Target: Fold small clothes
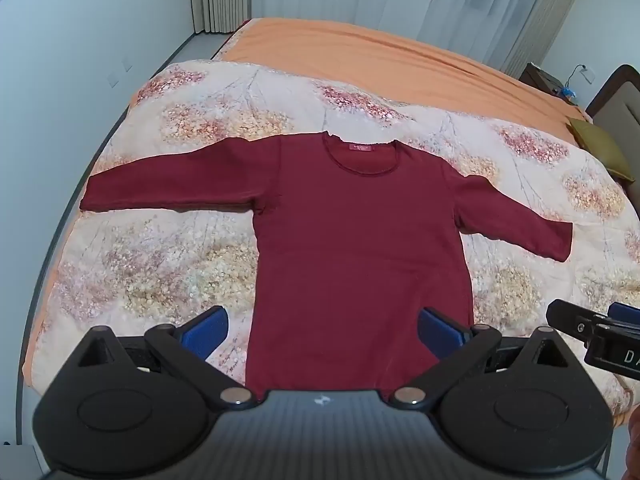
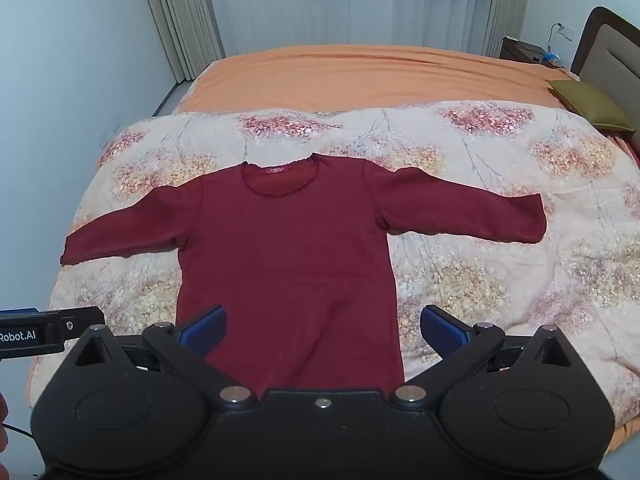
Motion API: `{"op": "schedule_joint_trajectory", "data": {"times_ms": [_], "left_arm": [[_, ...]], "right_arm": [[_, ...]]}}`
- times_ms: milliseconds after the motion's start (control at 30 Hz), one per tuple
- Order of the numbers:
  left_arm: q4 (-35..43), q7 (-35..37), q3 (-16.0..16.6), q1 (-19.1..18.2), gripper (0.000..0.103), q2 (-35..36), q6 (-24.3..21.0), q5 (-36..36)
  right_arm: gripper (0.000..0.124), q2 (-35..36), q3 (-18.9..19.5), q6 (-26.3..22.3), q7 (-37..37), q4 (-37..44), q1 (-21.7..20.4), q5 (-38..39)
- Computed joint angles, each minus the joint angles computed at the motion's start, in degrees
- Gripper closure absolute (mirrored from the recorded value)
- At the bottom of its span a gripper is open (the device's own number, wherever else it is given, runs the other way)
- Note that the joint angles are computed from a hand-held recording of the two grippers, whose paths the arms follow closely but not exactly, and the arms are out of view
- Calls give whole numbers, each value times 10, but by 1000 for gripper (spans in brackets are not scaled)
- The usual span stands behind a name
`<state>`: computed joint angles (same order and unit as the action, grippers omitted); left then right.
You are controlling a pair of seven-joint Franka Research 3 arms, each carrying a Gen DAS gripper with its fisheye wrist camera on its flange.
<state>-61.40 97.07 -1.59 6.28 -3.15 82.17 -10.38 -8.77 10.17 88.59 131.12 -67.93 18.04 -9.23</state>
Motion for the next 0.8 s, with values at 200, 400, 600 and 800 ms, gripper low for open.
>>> {"op": "schedule_joint_trajectory", "data": {"times_ms": [200, 400, 600, 800], "left_arm": [[30, 7, 3, 9, 0, 23, -9, -9], [25, 7, 1, 11, 0, 14, -6, -8], [7, 3, -2, 11, 0, 5, 6, -2], [8, 6, 1, 10, 0, 7, 1, -2]], "right_arm": [[21, 0, 2, 1, 6, 1, 3, 10], [21, 13, -2, -11, 4, 21, 5, 1], [21, 16, -1, -11, 8, 24, 9, -4], [21, 27, -1, -20, 13, 41, 14, -9]]}}
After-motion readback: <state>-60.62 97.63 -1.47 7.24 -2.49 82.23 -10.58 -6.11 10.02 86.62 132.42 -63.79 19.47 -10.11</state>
